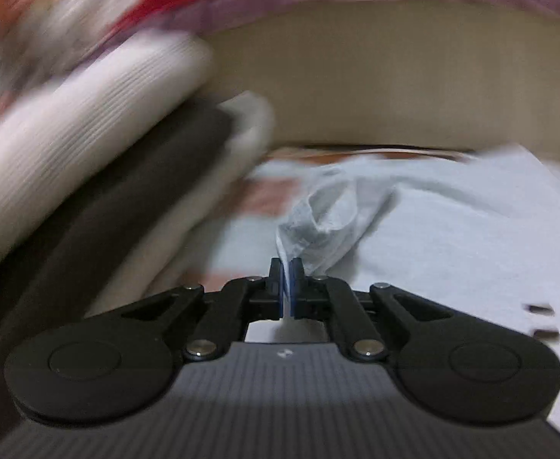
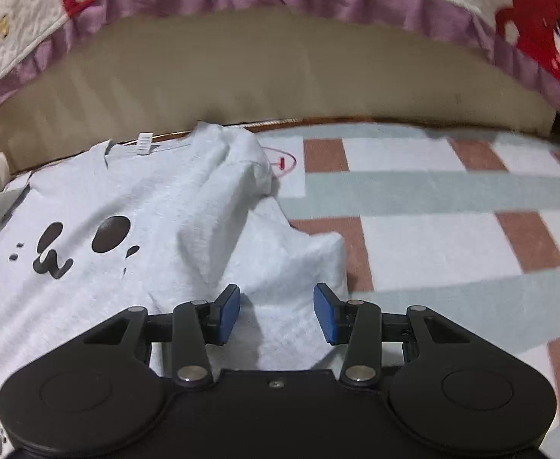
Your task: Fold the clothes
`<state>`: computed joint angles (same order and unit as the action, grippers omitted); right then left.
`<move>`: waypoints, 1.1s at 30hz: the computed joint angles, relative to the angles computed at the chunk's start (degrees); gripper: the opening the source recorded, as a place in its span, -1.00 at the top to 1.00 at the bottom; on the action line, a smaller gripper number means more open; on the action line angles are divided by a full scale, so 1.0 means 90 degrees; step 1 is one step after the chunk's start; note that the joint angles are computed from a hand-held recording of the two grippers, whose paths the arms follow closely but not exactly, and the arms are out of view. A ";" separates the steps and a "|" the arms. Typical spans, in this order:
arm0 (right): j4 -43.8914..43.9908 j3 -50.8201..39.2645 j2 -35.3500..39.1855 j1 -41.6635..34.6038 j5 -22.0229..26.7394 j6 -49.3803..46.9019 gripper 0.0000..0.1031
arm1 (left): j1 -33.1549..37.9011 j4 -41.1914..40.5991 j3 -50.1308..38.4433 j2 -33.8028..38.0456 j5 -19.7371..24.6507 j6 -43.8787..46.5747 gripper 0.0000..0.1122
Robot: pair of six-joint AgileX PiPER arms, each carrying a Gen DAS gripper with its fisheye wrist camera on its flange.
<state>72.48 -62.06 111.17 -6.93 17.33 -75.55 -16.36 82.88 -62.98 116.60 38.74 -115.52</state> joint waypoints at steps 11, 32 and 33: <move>-0.0781 0.0318 -0.0462 -0.0777 0.0072 0.1424 0.06 | -0.0444 -0.1195 0.0719 -0.0966 -0.0044 0.0541 0.64; 0.0826 -0.0235 0.0713 -0.1298 0.2421 0.1795 -0.25 | -0.2907 -0.4361 -0.2839 0.0801 -0.1021 0.4313 0.45; 0.1204 -0.0216 0.0767 -0.1203 0.2284 0.1347 -0.25 | -0.2930 -0.4481 -0.3021 0.0912 -0.0895 0.4508 0.45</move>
<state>83.31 -64.01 118.07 -17.75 37.89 -63.43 -42.73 42.55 -90.17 124.80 30.68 -74.95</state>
